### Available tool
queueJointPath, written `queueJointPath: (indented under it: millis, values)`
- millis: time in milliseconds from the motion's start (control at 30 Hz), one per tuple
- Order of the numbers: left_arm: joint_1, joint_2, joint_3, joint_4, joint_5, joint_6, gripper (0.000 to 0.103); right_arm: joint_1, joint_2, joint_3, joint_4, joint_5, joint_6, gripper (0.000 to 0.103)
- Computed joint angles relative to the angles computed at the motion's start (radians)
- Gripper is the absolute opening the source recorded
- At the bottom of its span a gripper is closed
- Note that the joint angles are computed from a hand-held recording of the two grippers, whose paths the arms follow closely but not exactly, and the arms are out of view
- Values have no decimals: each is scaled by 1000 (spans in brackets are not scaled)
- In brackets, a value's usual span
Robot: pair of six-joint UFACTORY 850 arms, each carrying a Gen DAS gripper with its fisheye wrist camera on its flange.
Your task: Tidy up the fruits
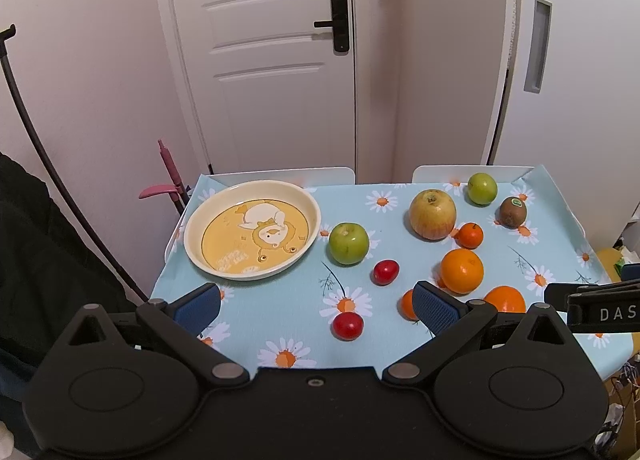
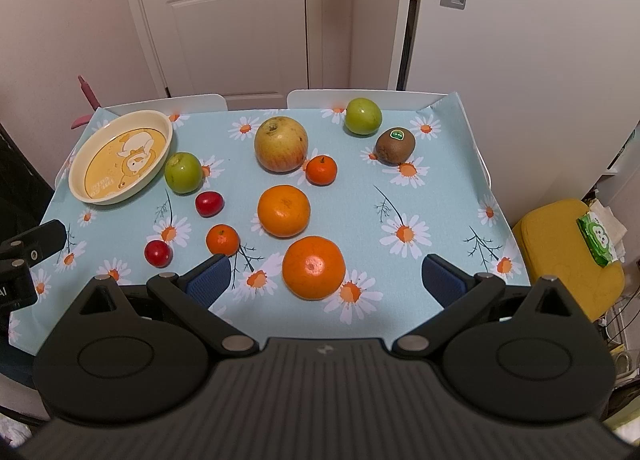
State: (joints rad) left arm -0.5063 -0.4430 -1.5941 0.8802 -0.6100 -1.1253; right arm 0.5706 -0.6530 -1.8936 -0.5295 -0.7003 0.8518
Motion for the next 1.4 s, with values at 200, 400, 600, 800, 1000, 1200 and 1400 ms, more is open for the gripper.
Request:
queueJointPath:
  millis: [200,400,600,800,1000,1200,1400]
  values:
    - [9,-9,-11,-27,15,56,103,-6,3,8,11,35,-2,103]
    - [21,-33,-2,1,59,88,103,-17,-1,52,-12,80,41,103]
    - [24,-64,33,94,113,46,103,-32,-22,87,-5,137,5,103]
    - [21,-106,50,198,118,-82,101,-54,-37,127,15,245,-75,103]
    - [17,-168,25,224,88,-155,85,-76,-72,131,105,339,-235,103]
    - [5,-228,-14,263,54,-222,67,-88,-85,147,203,407,-364,103]
    - [-4,-273,-55,279,30,-250,60,-100,-98,147,338,436,-505,95]
